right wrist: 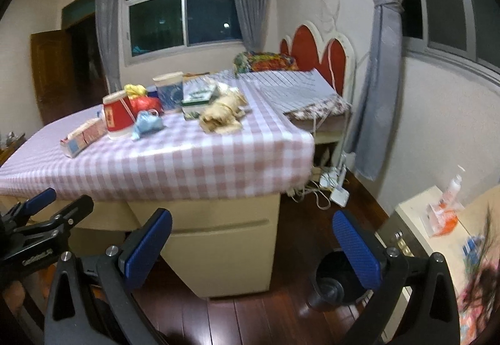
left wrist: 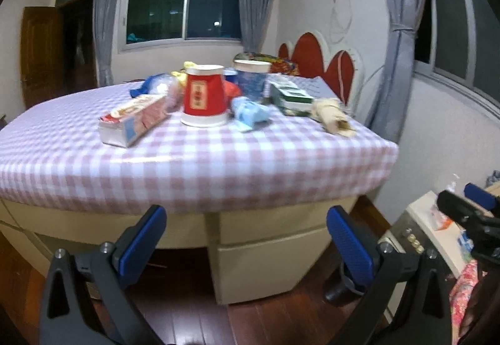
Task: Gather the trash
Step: 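Grasp the red paper cup with the left tool while the right tool grasps the cloth bundle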
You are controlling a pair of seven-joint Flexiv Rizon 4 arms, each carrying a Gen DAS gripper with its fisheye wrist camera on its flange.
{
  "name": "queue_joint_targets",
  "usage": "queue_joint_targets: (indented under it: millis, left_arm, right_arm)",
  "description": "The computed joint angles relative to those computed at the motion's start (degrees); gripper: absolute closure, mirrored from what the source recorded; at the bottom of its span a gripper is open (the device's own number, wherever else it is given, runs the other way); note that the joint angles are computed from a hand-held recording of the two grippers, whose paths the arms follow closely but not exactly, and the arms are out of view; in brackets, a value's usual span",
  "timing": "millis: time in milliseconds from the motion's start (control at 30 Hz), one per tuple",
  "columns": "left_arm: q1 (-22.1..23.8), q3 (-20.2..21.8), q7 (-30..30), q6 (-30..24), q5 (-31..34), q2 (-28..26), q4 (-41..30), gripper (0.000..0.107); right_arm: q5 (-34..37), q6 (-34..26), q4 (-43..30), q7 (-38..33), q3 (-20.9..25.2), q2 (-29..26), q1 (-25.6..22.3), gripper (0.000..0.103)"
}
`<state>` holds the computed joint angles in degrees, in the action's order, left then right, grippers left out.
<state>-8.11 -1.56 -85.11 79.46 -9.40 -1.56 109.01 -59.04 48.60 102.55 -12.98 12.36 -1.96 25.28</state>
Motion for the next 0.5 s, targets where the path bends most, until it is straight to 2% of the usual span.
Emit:
queue_joint_targets:
  millis: [67,133,200,433,467,500]
  left_arm:
    - [0.67,0.63,-3.02,-1.29,3.78,-1.47,-2.74,0.004]
    - [1.21,0.74,-3.43,-2.28,4.87,-3.37,-5.48,0.004]
    - [0.89,2.18,-7.71,-2.83,9.66,-4.97,-8.51,0.004]
    - [0.62,4.32,-12.9,-2.61,13.49,-11.7,-18.46,0.006]
    - [0.59,4.52,-13.1,-3.2,13.52,-12.83,-20.12,0.006]
    - [0.1,5.24,-14.02,-3.64,14.39,-13.88,-21.88,0.007]
  right_arm:
    - [-0.03,0.32,-1.97,-1.43,-0.6,-1.69,0.09,0.0]
    - [0.34,0.72,-3.67,-2.89,-1.29,-3.29,0.3,0.0]
    - [0.6,2.23,-5.56,-4.12,-2.28,-5.03,0.46,0.0]
    - [2.63,3.46,-14.92,-9.71,-6.24,-12.07,2.14,0.0]
    - [3.23,3.77,-16.86,-10.43,-6.95,-13.58,2.35,0.005]
    - [4.33,3.9,-17.97,-11.39,-7.35,-14.39,2.5,0.013]
